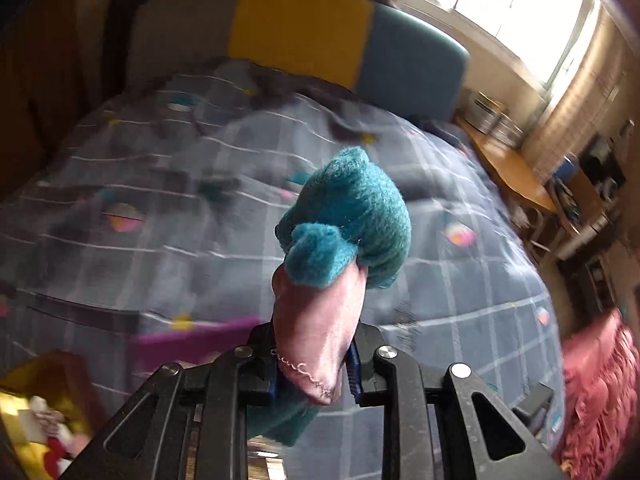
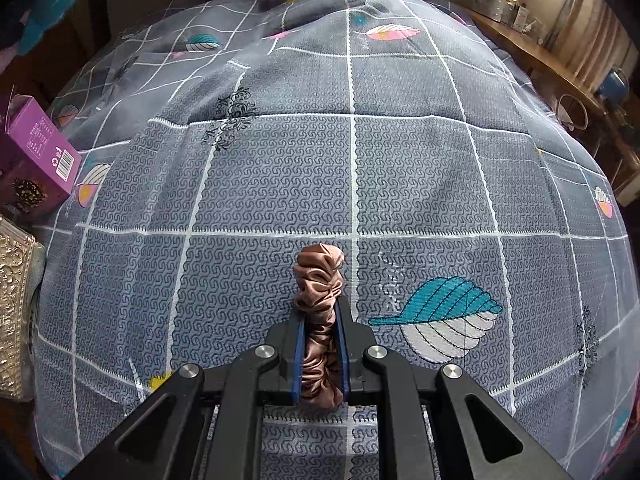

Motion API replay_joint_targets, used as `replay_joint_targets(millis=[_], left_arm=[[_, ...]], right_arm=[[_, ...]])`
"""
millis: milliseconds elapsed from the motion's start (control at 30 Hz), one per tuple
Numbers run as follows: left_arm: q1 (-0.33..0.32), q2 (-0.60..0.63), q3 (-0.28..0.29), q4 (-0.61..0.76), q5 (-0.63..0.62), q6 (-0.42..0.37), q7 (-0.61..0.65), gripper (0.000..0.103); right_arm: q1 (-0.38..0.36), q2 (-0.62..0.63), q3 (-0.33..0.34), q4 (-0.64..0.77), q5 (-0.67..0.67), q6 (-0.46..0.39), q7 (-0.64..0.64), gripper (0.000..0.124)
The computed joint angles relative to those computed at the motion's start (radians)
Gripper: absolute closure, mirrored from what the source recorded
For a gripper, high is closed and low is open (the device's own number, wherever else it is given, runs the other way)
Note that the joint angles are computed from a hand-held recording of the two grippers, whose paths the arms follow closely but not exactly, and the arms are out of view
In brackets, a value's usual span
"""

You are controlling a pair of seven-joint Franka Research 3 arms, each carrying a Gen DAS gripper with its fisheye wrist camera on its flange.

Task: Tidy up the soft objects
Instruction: 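Carry the blue plush over the gold tray with the left gripper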

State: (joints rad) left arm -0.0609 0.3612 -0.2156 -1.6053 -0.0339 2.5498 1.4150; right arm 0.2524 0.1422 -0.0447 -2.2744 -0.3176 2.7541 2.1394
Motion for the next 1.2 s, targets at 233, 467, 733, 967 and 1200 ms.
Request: replay_joint_targets(millis=[233, 467, 733, 967, 1200], left_arm=[[0.116, -0.125, 0.103, -0.187, 0.053, 0.072, -0.037, 0.079], [0.238, -0.292, 0.141, -0.493, -0.093, 0.186, 0.095, 0.079], [0.204, -0.519, 0.264, -0.846, -0.467, 0.288, 0.429, 0.079], [0.161, -0.653, 0.376, -1.035, -0.52, 0.293, 0.451, 0.079], [0.099, -0.627, 0.418, -1.085, -0.654, 0.271, 0.532, 0.077]], right_arm=[[0.0, 0.006, -0.007, 0.009, -0.012, -0.003, -0.005, 0.11], [0.032, 0.004, -0.018, 0.003, -0.147, -0.008, 0.083, 0.11], [0.058, -0.007, -0.024, -0.027, -0.279, 0.012, 0.181, 0.11], [0.066, -0.013, 0.003, -0.019, -0.374, -0.038, 0.292, 0.11], [0.085, -0.034, 0.043, -0.004, -0.398, -0.135, 0.388, 0.111]])
